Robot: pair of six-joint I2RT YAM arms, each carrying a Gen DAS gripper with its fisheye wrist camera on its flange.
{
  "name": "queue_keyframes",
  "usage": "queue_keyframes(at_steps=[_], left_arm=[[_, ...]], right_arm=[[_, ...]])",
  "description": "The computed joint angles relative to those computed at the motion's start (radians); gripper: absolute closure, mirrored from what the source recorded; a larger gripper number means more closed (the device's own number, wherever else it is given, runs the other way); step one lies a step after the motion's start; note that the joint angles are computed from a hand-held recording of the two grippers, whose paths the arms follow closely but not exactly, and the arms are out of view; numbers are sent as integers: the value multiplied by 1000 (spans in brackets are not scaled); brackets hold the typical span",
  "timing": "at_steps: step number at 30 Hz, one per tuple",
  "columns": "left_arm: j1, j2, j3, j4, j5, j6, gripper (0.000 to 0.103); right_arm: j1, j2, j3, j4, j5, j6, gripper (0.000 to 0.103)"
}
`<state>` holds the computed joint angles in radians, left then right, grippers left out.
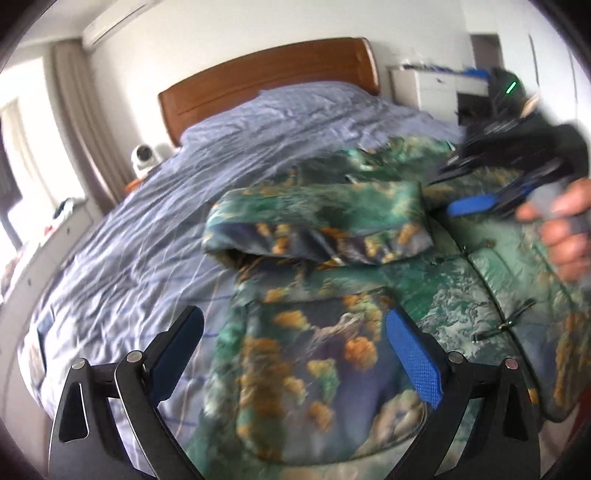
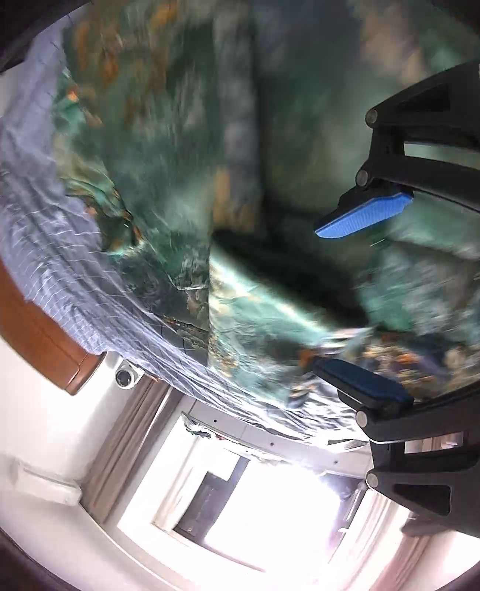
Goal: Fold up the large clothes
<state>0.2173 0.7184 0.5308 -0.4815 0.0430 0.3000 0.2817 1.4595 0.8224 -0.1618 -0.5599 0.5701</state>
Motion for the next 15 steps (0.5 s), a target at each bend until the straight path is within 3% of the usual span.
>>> queue_keyframes(at_steps=[5, 6, 7, 8, 9, 15], left_arm=[[89, 100, -14, 63, 56, -27, 4], [112, 125, -13, 67, 73, -35, 4], [136, 148, -14, 71, 95, -44, 4], [163, 145, -15, 60, 120, -43, 4], [199, 141, -11, 43, 154, -35, 4], [253, 151, -10, 42, 212, -42, 4]], right_arm=[[91, 222, 98, 81, 79, 130, 33], [118, 228, 106, 85, 125, 140, 38], [130, 225, 110, 87, 144, 139, 48], [149, 202, 120, 78, 178, 127, 79], [156, 189, 142, 52, 208, 104, 90], [74, 121, 303, -27, 291, -75, 91]])
